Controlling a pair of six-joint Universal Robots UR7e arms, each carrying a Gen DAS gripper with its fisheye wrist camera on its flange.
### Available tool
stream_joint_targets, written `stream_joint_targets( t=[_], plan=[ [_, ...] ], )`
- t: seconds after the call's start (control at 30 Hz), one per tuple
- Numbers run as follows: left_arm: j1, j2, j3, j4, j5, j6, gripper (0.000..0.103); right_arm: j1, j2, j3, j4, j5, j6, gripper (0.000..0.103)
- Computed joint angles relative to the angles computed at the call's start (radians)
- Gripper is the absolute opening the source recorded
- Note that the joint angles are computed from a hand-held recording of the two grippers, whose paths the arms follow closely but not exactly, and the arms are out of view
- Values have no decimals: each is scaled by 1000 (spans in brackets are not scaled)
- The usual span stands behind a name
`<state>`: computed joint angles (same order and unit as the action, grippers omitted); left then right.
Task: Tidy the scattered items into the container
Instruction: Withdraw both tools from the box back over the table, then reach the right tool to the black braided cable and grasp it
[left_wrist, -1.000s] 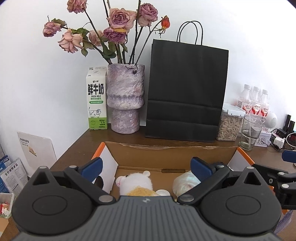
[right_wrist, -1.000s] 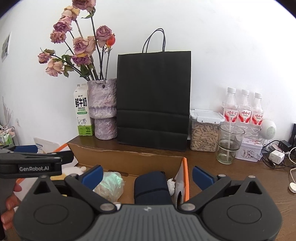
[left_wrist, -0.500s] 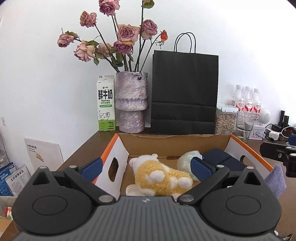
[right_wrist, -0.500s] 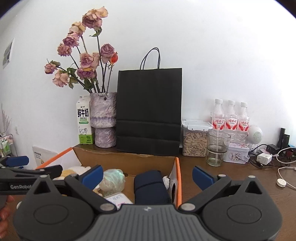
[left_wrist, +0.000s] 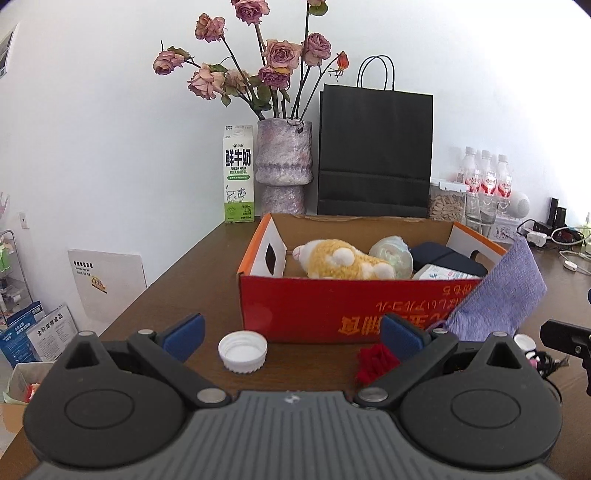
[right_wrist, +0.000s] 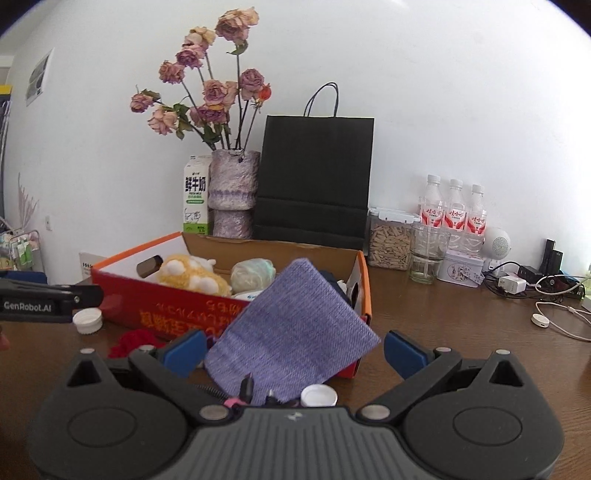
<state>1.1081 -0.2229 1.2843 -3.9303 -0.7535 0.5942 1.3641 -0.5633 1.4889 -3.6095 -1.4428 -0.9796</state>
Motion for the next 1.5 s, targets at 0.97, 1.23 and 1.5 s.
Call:
stream_joint_targets(
  t=[0.97, 1.23, 1.5],
  plan=[
    [20, -108, 228, 102, 5, -181, 103, 59, 18, 90, 64, -210, -148, 103],
    [28, -127, 242, 130, -11, -241, 103, 80, 55, 16, 127, -276, -84, 102],
    [35, -137, 243, 182, -12, -294, 103, 71, 31, 30, 174, -246, -48, 90]
  ],
)
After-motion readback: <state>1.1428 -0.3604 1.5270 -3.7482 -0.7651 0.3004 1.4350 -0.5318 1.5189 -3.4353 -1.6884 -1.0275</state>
